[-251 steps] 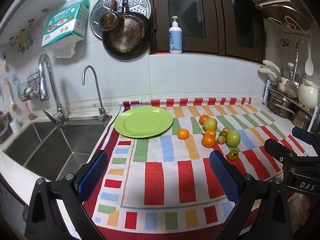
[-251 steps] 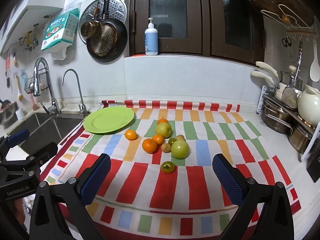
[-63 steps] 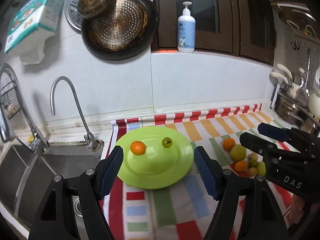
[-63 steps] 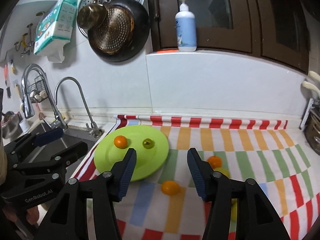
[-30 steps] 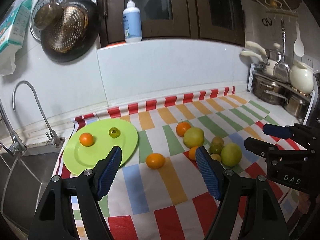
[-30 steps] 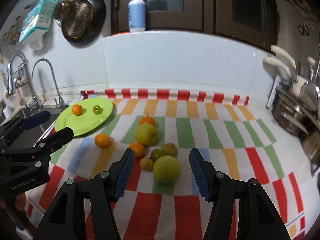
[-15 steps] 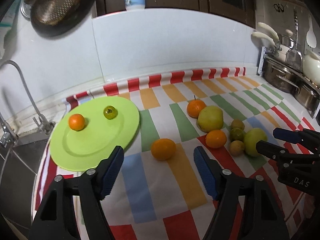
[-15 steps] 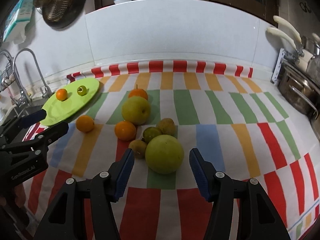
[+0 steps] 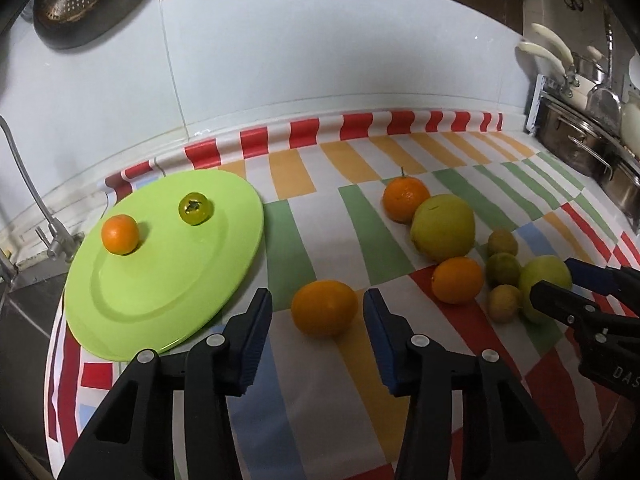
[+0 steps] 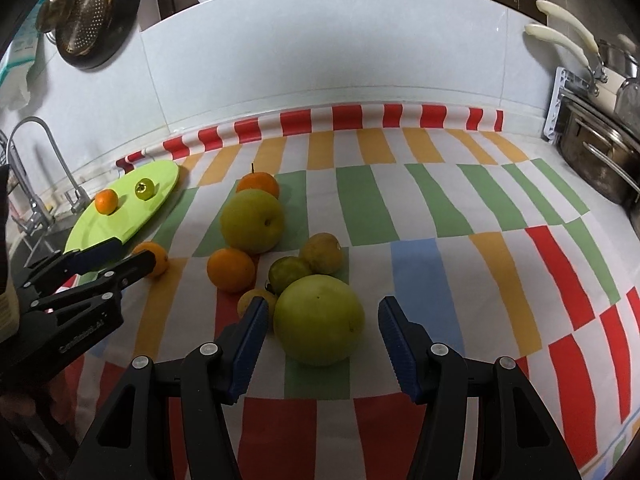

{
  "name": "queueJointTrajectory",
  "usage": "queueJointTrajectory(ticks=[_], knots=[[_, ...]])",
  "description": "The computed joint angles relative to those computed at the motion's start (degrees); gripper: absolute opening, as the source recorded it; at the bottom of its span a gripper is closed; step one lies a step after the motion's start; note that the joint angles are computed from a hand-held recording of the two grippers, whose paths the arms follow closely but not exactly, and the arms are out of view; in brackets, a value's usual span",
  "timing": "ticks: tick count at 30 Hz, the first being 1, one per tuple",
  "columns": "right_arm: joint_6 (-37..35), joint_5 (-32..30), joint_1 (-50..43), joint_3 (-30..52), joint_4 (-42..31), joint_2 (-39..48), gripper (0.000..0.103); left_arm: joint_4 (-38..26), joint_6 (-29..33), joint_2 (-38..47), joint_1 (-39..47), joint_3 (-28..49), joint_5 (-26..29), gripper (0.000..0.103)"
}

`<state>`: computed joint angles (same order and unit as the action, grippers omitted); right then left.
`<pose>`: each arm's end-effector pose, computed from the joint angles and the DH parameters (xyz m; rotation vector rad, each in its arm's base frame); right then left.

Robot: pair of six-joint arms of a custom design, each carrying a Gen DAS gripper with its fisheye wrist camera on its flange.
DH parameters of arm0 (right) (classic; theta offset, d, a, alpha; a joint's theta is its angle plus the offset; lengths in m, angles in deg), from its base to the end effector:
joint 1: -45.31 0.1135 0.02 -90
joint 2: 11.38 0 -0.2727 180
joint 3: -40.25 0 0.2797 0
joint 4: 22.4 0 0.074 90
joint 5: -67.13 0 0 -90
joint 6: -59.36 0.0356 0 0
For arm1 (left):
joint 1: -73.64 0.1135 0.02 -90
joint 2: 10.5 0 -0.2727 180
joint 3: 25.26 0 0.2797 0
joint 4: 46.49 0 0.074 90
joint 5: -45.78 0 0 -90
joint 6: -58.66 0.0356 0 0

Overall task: Organize fruits
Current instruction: 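Grasp an orange with the left tool while the right tool grasps the large pale-green fruit, then carry both fruits onto the green plate and open both tools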

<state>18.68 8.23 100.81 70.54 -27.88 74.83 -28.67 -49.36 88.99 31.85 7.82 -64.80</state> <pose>0.1334 0.1616 0.0622 0.0409 2.4227 0.0779 0.1932 -0.1559 0.0456 0.3255 2.3277 -0.0728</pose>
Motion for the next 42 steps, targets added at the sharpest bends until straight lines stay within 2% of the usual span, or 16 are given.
queueJointTrajectory(ticks=[6, 9, 11, 19, 31, 42], knots=[[-1.1, -1.6, -1.5, -0.2, 2.3, 1.7, 0.057, -0.5, -0.2, 2.7, 0.9, 1.7, 1.5, 0.045], [-2.1, -2.9, -2.1, -0.8, 4.5, 2.0, 0.051, -1.4, 0.0, 3.1, 0.8, 2.4, 1.8, 0.04], [-2.2, -2.9, -2.1, -0.6, 4.3, 2.1, 0.051, -2.2, 0.0, 3.5, 0.9, 3.0, 2.1, 0.037], [-2.1, 0.0, -0.1, -0.1, 1.1, 0.4, 0.051, -2.1, 0.2, 0.2, -0.6, 1.0, 1.5, 0.037], [-2.8, 3.4, 5.2, 0.6, -4.8, -7.7, 0.051, -10.5, -3.1, -17.7, -4.2, -5.3, -1.5, 0.037], [-1.1, 8.7, 13.4, 3.4, -12.1, -13.1, 0.051, -26.1, -9.7, -39.2, -10.9, -10.9, -10.0, 0.037]])
